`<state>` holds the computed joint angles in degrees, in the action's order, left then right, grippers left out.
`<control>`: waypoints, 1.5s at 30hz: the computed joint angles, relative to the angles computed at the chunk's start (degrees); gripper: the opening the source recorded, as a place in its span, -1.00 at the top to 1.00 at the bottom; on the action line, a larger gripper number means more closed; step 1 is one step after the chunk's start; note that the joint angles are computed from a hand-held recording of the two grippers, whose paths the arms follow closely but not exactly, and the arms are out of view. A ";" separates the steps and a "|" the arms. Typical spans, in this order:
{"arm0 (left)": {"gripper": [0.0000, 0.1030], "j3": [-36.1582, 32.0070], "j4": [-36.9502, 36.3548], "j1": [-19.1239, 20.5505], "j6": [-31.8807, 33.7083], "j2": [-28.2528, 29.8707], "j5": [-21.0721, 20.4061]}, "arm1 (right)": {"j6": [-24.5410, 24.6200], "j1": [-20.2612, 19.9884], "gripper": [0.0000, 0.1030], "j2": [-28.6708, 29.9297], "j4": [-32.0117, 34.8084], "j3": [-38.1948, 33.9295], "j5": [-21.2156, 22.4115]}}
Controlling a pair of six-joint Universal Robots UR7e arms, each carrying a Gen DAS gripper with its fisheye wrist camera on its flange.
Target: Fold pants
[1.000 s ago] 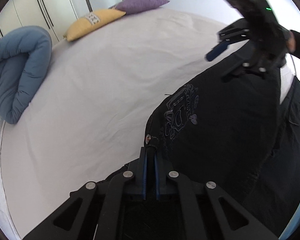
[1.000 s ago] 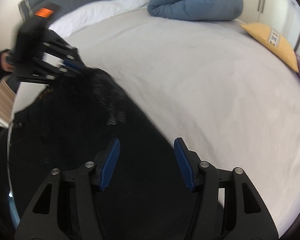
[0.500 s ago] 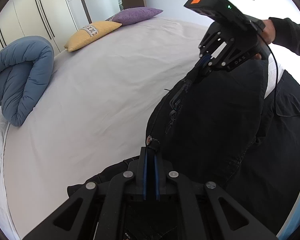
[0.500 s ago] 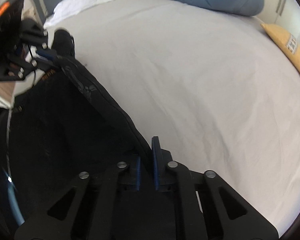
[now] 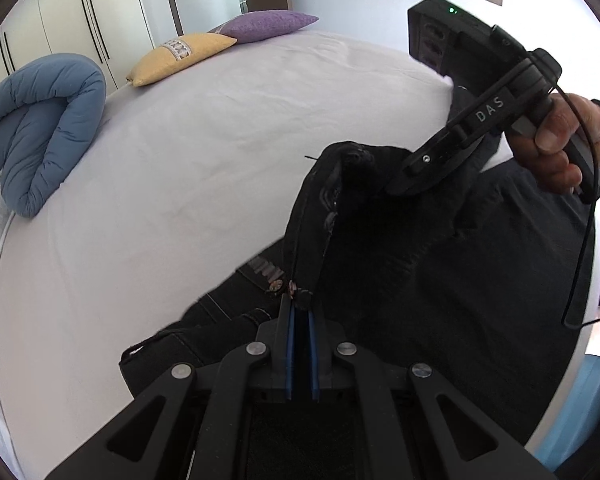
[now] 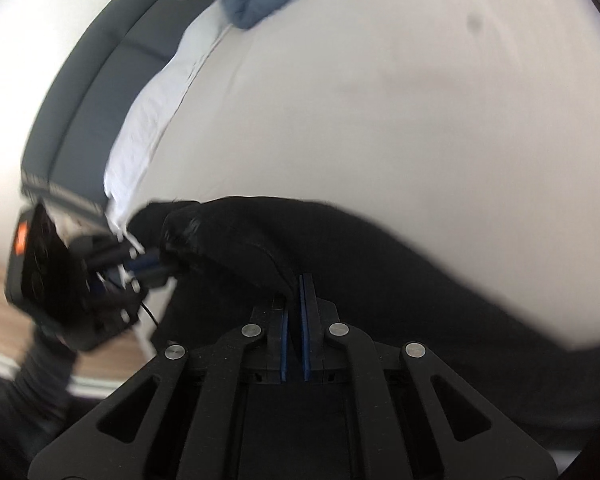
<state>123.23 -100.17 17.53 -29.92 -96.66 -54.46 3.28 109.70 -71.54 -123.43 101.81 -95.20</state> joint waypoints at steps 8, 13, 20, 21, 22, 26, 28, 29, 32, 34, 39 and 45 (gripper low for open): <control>0.90 3.70 8.04 -7.35 -6.09 -4.89 -5.61 | -2.18 6.67 0.93 -3.47 3.07 6.17 -6.36; 0.90 7.01 12.95 -12.41 -8.76 -8.20 -10.86 | -5.99 15.18 0.93 -4.67 8.37 9.18 -18.22; 0.90 8.69 17.57 -18.68 -9.05 -10.07 -14.59 | -3.91 23.94 0.93 -4.62 3.39 17.65 -25.98; 0.90 8.94 17.64 -19.33 -9.26 -10.33 -14.97 | -3.31 24.66 0.93 -4.96 2.73 18.66 -26.23; 0.90 9.03 17.85 -19.68 -9.12 -10.74 -15.21 | -3.10 25.49 0.93 -5.09 2.19 19.46 -27.00; 0.90 9.52 17.70 -21.56 -9.24 -11.16 -16.09 | -2.50 27.69 0.93 -5.22 1.38 20.74 -29.89; 0.90 9.63 17.62 -21.60 -8.74 -11.28 -16.12 | -1.41 28.04 0.93 -5.17 1.49 20.93 -29.75; 0.90 9.68 18.73 -21.60 -8.64 -12.57 -16.20 | -0.81 28.40 0.93 -5.29 1.79 20.97 -29.60; 0.90 9.98 19.28 -22.35 -9.31 -13.20 -16.65 | -1.94 28.30 0.93 -5.07 1.86 20.77 -30.41; 0.90 10.80 20.09 -23.04 -9.79 -14.52 -16.81 | -2.05 28.72 0.93 -6.01 3.30 20.78 -31.20; 0.89 10.99 19.96 -23.83 -10.06 -13.42 -16.87 | -1.22 29.04 0.93 -4.87 0.44 22.24 -31.99; 0.82 11.33 20.35 -24.74 -12.65 -13.04 -16.80 | -0.81 32.32 0.93 -5.07 -0.74 25.43 -35.67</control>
